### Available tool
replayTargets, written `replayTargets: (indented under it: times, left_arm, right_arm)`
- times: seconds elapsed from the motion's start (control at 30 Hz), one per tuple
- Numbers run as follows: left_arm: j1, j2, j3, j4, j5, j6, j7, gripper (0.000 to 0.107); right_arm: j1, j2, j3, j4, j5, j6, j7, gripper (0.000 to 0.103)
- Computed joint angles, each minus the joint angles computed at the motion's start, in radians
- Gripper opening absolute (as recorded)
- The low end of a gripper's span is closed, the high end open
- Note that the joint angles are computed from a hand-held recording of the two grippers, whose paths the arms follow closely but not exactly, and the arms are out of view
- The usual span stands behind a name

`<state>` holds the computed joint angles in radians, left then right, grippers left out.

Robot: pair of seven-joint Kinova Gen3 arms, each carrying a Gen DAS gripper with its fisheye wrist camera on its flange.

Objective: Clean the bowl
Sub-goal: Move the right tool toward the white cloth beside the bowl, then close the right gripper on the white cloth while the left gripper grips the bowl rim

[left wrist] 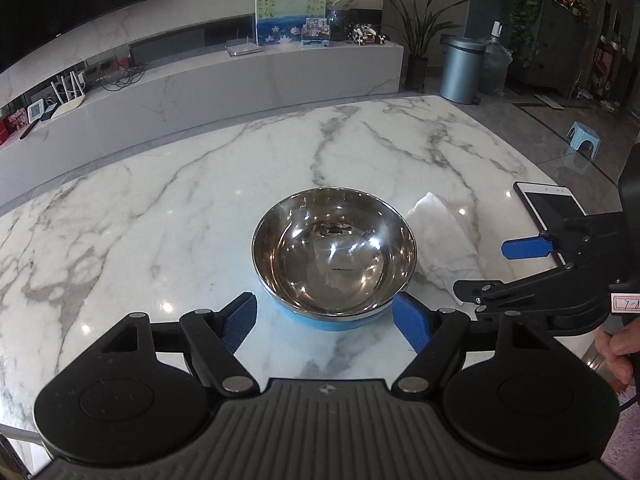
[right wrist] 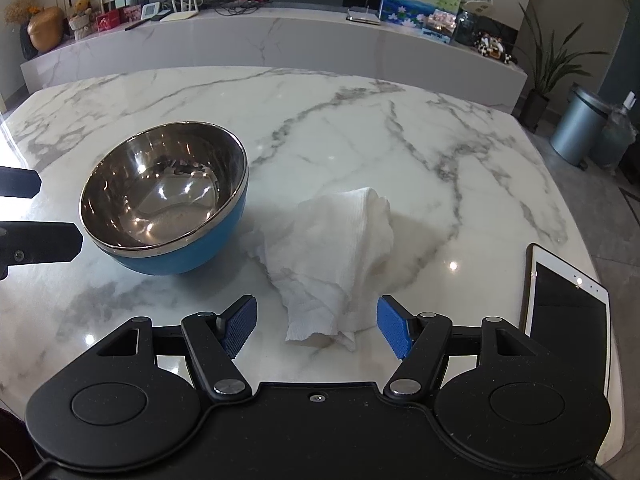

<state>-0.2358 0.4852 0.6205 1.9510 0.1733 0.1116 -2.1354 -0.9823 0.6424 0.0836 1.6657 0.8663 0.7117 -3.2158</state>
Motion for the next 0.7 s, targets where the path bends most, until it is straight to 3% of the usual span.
replayTargets:
  times: [0.07, 0.13, 0.3, 0.47, 0.6, 0.7]
  left_arm:
    - [-0.045, 0.015, 0.047, -0.006, 0.002, 0.010, -0.016, 0.074]
    - [-0.044, 0.019, 0.045, -0.014, 0.008, 0.019, -0.020, 0.074]
    - [0.066, -0.006, -0.082, -0.069, 0.017, 0.075, 0.000, 0.074]
    - [0.111, 0.003, -0.139, -0.152, 0.060, 0.158, -0.033, 0.074]
    - [0.205, 0.027, -0.248, -0.209, 0.068, 0.185, -0.013, 0.074]
    - [0.206, 0.052, -0.253, -0.225, 0.085, 0.187, -0.025, 0.074]
  right_arm:
    - [0.006, -0.002, -0.001, 0.006, 0.000, -0.014, -0.004, 0.064]
    - [0.008, -0.005, 0.001, 0.012, 0.003, -0.027, -0.003, 0.064]
    - [0.047, -0.021, -0.021, 0.006, -0.033, -0.020, 0.077, 0.064]
    - [0.101, -0.048, -0.036, -0.003, -0.084, -0.038, 0.182, 0.064]
    - [0.120, -0.038, -0.027, -0.031, -0.109, -0.032, 0.262, 0.064]
    - [0.124, -0.036, -0.005, -0.010, -0.119, -0.090, 0.242, 0.064]
